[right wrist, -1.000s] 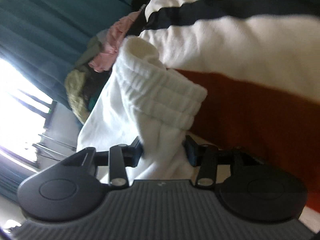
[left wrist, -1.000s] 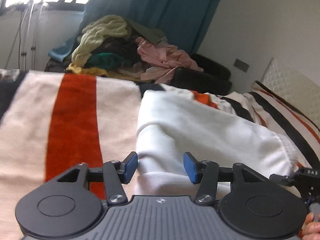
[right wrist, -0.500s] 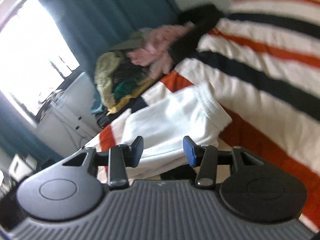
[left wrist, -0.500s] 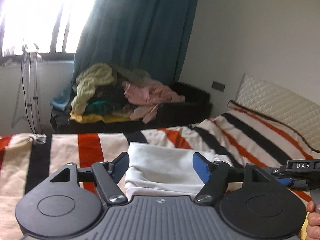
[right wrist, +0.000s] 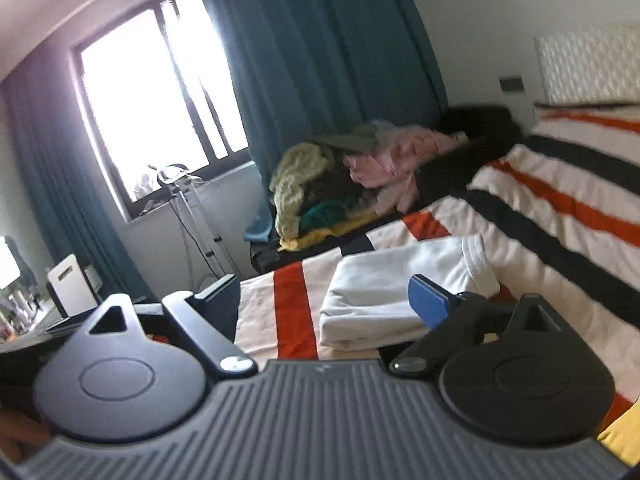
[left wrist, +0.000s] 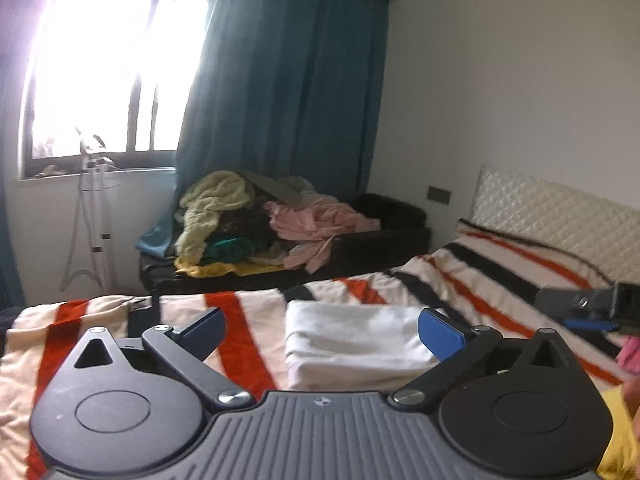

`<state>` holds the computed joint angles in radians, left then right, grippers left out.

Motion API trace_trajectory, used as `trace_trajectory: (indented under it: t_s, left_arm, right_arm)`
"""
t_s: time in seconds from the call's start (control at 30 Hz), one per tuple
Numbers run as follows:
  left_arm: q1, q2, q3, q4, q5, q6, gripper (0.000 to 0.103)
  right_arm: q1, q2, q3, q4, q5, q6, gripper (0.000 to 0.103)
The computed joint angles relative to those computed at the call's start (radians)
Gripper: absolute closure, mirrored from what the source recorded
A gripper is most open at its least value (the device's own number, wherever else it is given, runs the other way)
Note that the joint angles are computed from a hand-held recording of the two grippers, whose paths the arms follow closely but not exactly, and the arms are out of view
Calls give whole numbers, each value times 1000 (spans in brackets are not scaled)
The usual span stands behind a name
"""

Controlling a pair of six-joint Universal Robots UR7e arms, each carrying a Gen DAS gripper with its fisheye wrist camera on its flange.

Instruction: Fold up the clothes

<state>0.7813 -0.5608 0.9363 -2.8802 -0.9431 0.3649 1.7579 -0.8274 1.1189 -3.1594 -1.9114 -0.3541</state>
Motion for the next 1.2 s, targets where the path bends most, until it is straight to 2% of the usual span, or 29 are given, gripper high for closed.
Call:
trace_trajectory:
  t_s: [0.07, 0.23, 0.33, 0.47, 0.53, 0.67, 0.77, 0.83, 1.2]
  left_arm:
    - [-4, -34, 87, -73, 20, 30, 0]
    - [1, -111, 281, -214, 15, 38, 0]
    - [9, -128, 357, -289, 12, 72, 0]
    - [26, -125, 421, -400, 4, 122, 0]
    - [35, -118, 441, -441, 6, 158, 0]
    - [58, -118, 465, -429, -6, 106, 0]
    - [70, -111, 457, -408, -3, 69, 0]
    - [77, -109, 455, -386, -2, 57, 0]
    - [80, -100, 443, -398, 25, 67, 0]
  right_arm:
    - [4, -1, 45, -70, -12, -42, 11]
    - [-11, 20, 144, -253, -12, -113, 11]
    - [-22, 55, 173, -349, -30, -153, 11]
    - [-41, 92, 187, -407, -38, -163, 11]
    - [-47, 113, 183, -432, -45, -174, 11]
    - [-64, 140, 185, -475, -45, -174, 11]
    - [-69, 161, 172, -473, -71, -209, 11]
    - [-70, 167, 165, -462, -72, -203, 11]
    - [-59, 202, 138, -453, -83, -276, 11]
